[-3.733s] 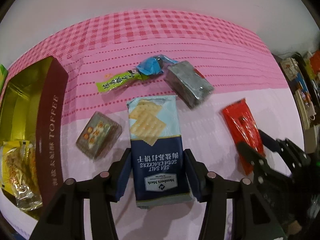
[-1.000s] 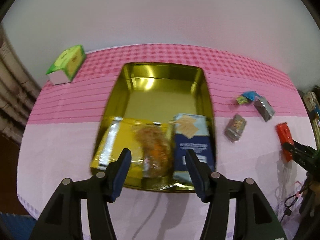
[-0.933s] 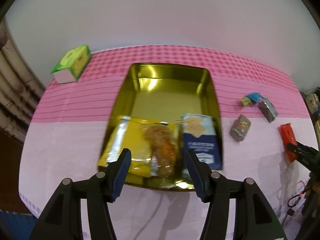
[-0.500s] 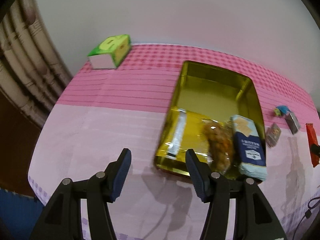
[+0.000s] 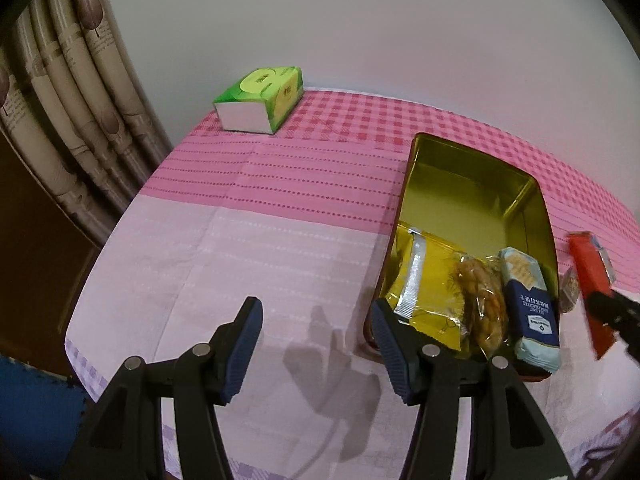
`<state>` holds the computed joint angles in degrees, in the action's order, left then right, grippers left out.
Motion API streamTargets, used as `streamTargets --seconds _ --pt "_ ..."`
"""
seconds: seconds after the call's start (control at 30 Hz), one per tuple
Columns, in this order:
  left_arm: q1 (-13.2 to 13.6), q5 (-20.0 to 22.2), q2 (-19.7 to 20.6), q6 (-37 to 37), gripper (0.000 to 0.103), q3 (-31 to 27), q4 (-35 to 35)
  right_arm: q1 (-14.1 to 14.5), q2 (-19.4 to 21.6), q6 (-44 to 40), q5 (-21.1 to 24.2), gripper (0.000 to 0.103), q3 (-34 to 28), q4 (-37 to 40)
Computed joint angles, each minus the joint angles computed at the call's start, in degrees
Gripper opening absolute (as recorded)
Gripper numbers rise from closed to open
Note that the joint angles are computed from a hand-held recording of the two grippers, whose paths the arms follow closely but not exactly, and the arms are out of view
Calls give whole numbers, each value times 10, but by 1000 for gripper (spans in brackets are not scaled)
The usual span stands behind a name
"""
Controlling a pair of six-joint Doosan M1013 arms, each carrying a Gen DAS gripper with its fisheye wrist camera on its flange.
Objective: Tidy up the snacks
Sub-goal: 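Carry the red wrapper into the tin with the right gripper and release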
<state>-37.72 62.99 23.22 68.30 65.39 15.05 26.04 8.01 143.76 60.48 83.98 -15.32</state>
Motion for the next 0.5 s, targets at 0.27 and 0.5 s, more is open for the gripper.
streamTargets --seconds 0.27,0.5 --pt "-2 0 0 -16 58 3 28 5 41 -42 8 39 -36 32" --pt "0 3 2 -18 58 2 22 4 55 -43 15 39 -47 33"
